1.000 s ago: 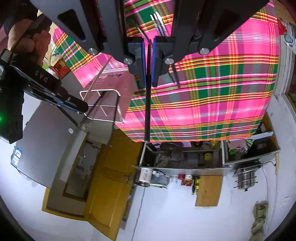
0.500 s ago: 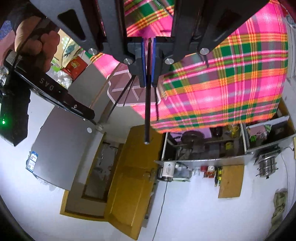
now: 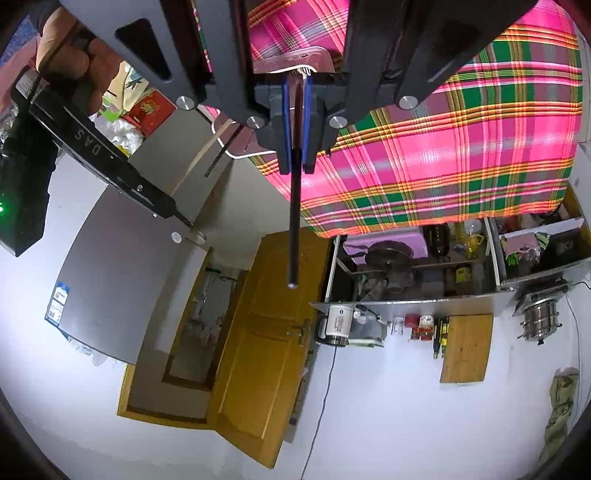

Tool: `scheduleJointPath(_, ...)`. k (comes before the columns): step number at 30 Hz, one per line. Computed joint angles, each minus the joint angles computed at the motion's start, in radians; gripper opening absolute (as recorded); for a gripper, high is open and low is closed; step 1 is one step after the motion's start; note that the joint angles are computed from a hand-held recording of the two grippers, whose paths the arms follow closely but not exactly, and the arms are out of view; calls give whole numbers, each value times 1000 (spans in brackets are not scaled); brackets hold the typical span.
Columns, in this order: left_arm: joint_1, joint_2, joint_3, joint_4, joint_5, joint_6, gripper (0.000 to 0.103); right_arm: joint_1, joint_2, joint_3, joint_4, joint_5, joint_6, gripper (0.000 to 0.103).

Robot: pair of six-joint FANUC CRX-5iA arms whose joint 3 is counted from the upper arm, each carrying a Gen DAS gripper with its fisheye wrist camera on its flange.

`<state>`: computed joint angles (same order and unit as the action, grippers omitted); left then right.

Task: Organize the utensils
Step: 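Lift both held chopsticks upright and carry them over the pink basket, then open both tools to drop the chopsticks into the basket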

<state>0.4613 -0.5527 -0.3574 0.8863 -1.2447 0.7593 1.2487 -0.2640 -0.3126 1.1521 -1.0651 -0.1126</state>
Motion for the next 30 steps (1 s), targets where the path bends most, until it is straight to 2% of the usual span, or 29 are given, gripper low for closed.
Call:
scheduleJointPath(6, -49, 4, -37, -57, 48, 19, 6, -8, -2, -40, -36, 27, -11, 4)
scheduleJointPath(18, -35, -13, -90, -95, 34, 12, 7, 12, 0, -80, -108, 30, -18, 4)
scheduleJointPath(20, -26, -21, -95, -95, 27, 2, 12, 12, -2, -81, -128, 36, -8, 4)
scheduleJointPath(22, -16, -31, -101, -89, 21, -4, 23, 14, -2, -76, -147, 36, 4, 4)
scheduleJointPath(26, 24, -52, -110, -61, -1, -31, 24, 35, -8, -73, -138, 7, 3, 11)
scheduleJointPath(30, 92, -82, -127, -18, -41, -78, 31, 69, -18, -78, -95, -34, -7, 14)
